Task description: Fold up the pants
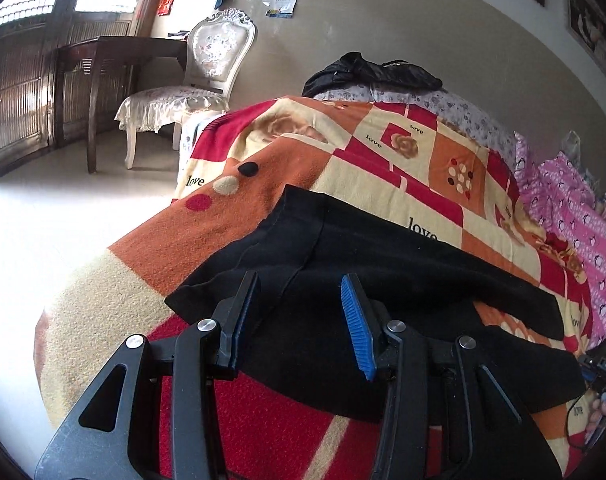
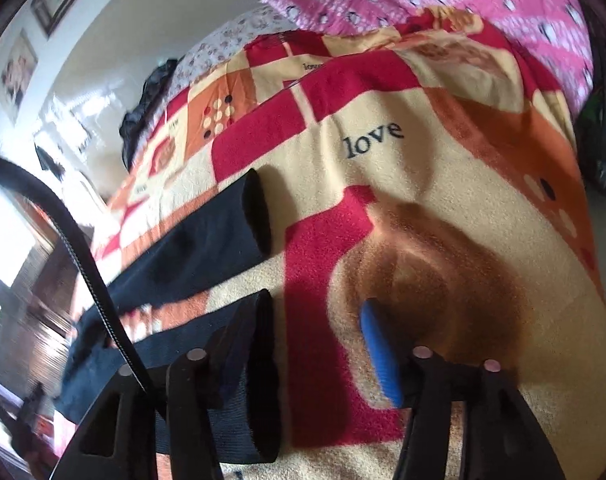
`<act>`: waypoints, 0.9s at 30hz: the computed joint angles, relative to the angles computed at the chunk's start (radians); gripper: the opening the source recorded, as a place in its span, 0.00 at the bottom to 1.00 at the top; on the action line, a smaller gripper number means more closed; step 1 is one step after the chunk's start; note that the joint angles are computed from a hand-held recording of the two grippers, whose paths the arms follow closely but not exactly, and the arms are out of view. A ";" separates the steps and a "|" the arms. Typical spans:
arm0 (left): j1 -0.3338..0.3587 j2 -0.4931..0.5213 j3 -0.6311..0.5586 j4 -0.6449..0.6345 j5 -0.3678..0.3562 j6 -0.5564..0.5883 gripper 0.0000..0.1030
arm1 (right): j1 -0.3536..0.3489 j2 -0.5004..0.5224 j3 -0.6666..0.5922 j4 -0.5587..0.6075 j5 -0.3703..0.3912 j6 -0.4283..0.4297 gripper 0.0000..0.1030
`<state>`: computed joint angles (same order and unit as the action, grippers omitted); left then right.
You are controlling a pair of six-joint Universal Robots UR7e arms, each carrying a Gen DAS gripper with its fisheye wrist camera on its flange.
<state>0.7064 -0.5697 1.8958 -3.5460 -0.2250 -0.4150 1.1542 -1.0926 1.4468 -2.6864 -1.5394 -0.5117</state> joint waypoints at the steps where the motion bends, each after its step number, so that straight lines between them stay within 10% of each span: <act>1: -0.001 0.009 -0.008 -0.027 -0.003 0.036 0.40 | 0.014 0.005 0.003 -0.014 -0.038 -0.022 0.58; 4: -0.010 0.039 -0.029 -0.136 -0.022 0.166 0.40 | 0.042 0.019 0.003 -0.016 -0.101 -0.096 0.80; 11: -0.020 0.076 -0.054 -0.268 -0.069 0.334 0.40 | 0.083 0.050 0.009 -0.077 -0.251 -0.220 0.85; 27: 0.026 -0.068 0.016 0.156 -0.124 -0.087 0.40 | 0.089 0.056 0.011 -0.092 -0.268 -0.241 0.89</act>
<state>0.7324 -0.6377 1.9117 -3.3899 -0.3490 -0.5025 1.2428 -1.0364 1.4583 -2.7788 -1.8071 -0.7531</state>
